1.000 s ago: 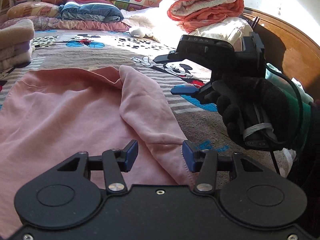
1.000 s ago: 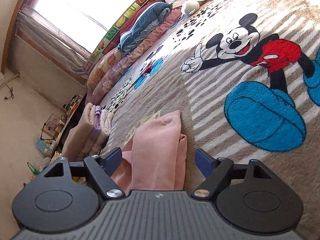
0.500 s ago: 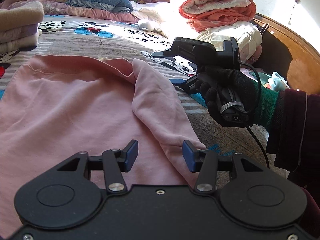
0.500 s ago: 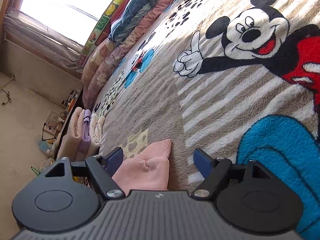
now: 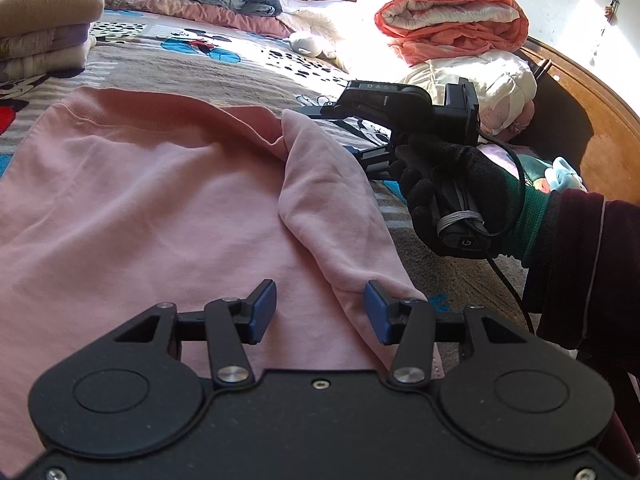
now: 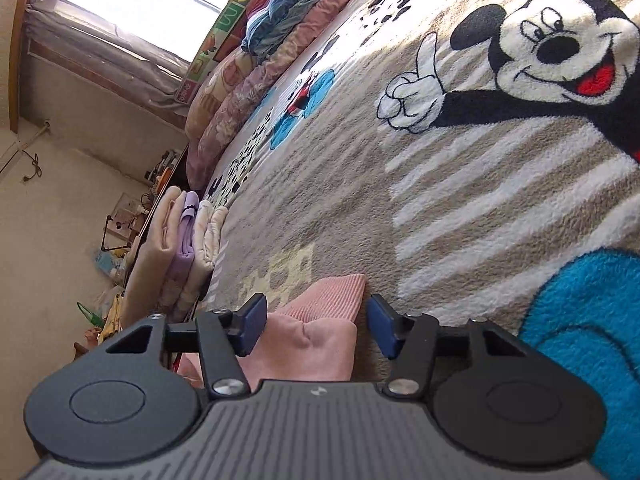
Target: Fold clothes
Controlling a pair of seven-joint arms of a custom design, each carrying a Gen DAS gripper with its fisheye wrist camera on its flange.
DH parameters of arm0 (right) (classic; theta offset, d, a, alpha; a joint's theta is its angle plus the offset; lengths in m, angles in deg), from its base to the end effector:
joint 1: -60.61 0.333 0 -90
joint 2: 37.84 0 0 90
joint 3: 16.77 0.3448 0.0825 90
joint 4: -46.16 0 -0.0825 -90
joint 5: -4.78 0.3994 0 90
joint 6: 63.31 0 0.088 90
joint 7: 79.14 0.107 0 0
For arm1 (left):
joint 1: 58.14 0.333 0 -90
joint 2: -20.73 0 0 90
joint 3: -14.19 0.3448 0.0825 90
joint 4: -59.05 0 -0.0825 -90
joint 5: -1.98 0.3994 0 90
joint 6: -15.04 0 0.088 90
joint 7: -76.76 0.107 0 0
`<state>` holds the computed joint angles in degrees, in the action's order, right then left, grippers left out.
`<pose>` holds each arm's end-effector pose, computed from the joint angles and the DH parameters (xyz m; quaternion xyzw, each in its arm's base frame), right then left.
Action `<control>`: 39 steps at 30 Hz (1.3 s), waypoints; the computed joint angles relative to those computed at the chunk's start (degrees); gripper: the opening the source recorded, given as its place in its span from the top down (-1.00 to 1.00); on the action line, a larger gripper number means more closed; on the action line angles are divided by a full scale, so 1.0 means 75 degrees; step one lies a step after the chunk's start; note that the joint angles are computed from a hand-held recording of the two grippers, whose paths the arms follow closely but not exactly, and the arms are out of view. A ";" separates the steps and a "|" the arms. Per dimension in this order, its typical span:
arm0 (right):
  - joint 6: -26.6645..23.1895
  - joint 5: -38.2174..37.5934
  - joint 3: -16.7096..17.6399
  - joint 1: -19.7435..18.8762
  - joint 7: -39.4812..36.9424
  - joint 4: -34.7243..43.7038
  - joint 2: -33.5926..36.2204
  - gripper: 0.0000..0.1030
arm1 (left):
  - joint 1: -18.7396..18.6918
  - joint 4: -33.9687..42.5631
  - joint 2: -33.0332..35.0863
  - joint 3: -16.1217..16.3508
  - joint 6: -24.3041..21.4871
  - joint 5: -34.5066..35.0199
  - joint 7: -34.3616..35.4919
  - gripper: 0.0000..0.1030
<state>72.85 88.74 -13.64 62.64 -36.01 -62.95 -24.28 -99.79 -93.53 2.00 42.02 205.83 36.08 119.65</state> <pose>0.6540 0.0675 0.4275 -0.5561 0.6415 0.1356 0.5107 0.4164 -0.1544 0.4629 -0.6259 0.6291 -0.4423 0.1301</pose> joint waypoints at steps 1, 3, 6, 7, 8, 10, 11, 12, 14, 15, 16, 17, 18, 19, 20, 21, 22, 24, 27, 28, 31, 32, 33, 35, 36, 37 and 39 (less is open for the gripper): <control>0.0024 0.0038 0.0014 0.0014 -0.0020 -0.0004 0.0007 -0.03 | -0.0045 0.0000 -0.0006 0.0046 -0.0002 -0.0002 0.0001 0.08; 0.0076 0.0203 0.0043 0.0031 -0.0061 -0.0018 0.0026 0.06 | -0.0086 0.0002 -0.0015 0.0097 -0.0003 -0.0012 0.0014 0.08; 0.0204 0.0399 0.0060 0.0058 -0.0046 -0.0061 0.0046 0.37 | -0.0111 0.0008 -0.0019 0.0147 -0.0005 -0.0031 0.0035 0.08; 0.0295 0.0404 0.0059 0.0080 -0.0039 -0.0087 0.0030 0.42 | -0.0124 0.0015 -0.0015 0.0164 -0.0011 -0.0042 0.0041 0.08; 0.0402 0.0451 0.0061 0.0100 -0.0089 -0.0130 -0.0007 0.50 | -0.0136 0.0022 -0.0012 0.0182 -0.0018 -0.0054 0.0050 0.08; 0.0631 0.0693 0.0070 0.0134 -0.0392 -0.0248 -0.0130 0.60 | -0.0167 0.0029 -0.0011 0.0221 -0.0029 -0.0087 0.0075 0.08; 0.0696 0.0824 0.0068 0.0146 -0.0562 -0.0301 -0.0199 0.67 | -0.0166 0.0029 -0.0010 0.0228 -0.0026 -0.0105 0.0090 0.08; 0.0793 0.0930 0.0061 0.0174 -0.0712 -0.0352 -0.0280 0.72 | -0.0136 0.0027 -0.0008 0.0201 -0.0028 -0.0121 0.0101 0.08; 0.1047 0.1112 0.0039 0.0250 -0.0955 -0.0447 -0.0462 0.73 | -0.0072 0.0031 0.0002 0.0143 -0.0049 -0.0147 0.0129 0.08; 0.1145 0.1260 0.0022 0.0277 -0.1094 -0.0502 -0.0570 0.74 | -0.0089 0.0033 0.0002 0.0158 -0.0063 -0.0159 0.0152 0.08; 0.1233 0.1405 -0.0001 0.0305 -0.1234 -0.0559 -0.0682 0.74 | -0.0142 0.0031 -0.0012 0.0213 -0.0084 -0.0174 0.0186 0.08; 0.1310 0.1522 -0.0030 0.0332 -0.1366 -0.0634 -0.0817 0.74 | -0.0168 0.0021 -0.0028 0.0240 -0.0093 -0.0207 0.0219 0.08; 0.1393 0.1598 -0.0066 0.0362 -0.1477 -0.0725 -0.0978 0.74 | -0.0187 0.0010 -0.0044 0.0259 -0.0101 -0.0244 0.0253 0.08; 0.1476 0.1672 -0.0105 0.0395 -0.1588 -0.0811 -0.1137 0.74 | -0.0245 -0.0001 -0.0065 0.0315 -0.0104 -0.0281 0.0290 0.08; 0.1575 0.1721 -0.0145 0.0433 -0.1698 -0.0901 -0.1304 0.74 | -0.0356 -0.0013 -0.0091 0.0421 -0.0092 -0.0319 0.0330 0.08; 0.1684 0.1735 -0.0189 0.0470 -0.1792 -0.1008 -0.1488 0.74 | -0.0470 -0.0029 -0.0123 0.0534 -0.0077 -0.0348 0.0370 0.08; 0.1762 0.1756 -0.0241 0.0500 -0.1857 -0.1125 -0.1671 0.74 | -0.0603 -0.0050 -0.0163 0.0664 -0.0059 -0.0357 0.0421 0.08; 0.1942 0.1774 -0.0340 0.0562 -0.1974 -0.1356 -0.2040 0.74 | -0.0870 -0.0079 -0.0244 0.0884 -0.0022 -0.0337 0.0541 0.08; 0.2291 0.1717 -0.0471 0.0654 -0.2038 -0.1678 -0.2555 0.74 | -0.0947 -0.0140 -0.0339 0.0825 0.0105 -0.0153 0.0742 0.07; 0.2438 0.1685 -0.0509 0.0679 -0.2038 -0.1788 -0.2731 0.74 | -0.0959 -0.0153 -0.0358 0.0778 0.0150 -0.0030 0.0810 0.07; 0.2755 0.1628 -0.0655 0.0709 -0.2043 -0.2089 -0.3150 0.74 | -0.0635 -0.0200 -0.0336 0.0314 0.0294 0.0373 0.0912 0.07; 0.2860 0.1623 -0.0701 0.0710 -0.2045 -0.2189 -0.3282 0.74 | -0.0496 -0.0215 -0.0321 0.0127 0.0350 0.0538 0.0939 0.07; 0.2963 0.1644 -0.0742 0.0710 -0.2060 -0.2286 -0.3398 0.74 | -0.0359 -0.0228 -0.0299 -0.0055 0.0409 0.0693 0.0963 0.07; 0.3107 0.1694 -0.0823 0.0701 -0.2098 -0.2462 -0.3607 0.74 | -0.0064 -0.0246 -0.0233 -0.0410 0.0537 0.0952 0.0993 0.07; 0.3178 0.1726 -0.0857 0.0691 -0.2126 -0.2549 -0.3708 0.74 | 0.0076 -0.0252 -0.0187 -0.0566 0.0614 0.1076 0.1015 0.07; 0.3261 0.1753 -0.0884 0.0678 -0.2153 -0.2640 -0.3808 0.74 | 0.0173 -0.0241 -0.0141 -0.0670 0.0664 0.1190 0.1006 0.07; 0.3408 0.1773 -0.0934 0.0642 -0.2181 -0.2837 -0.4004 0.74 | 0.0232 -0.0206 -0.0069 -0.0745 0.0726 0.1459 0.0930 0.07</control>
<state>98.41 102.04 -20.65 67.46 -52.36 -84.22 -54.31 -98.05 -95.08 1.48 36.44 211.27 47.02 126.63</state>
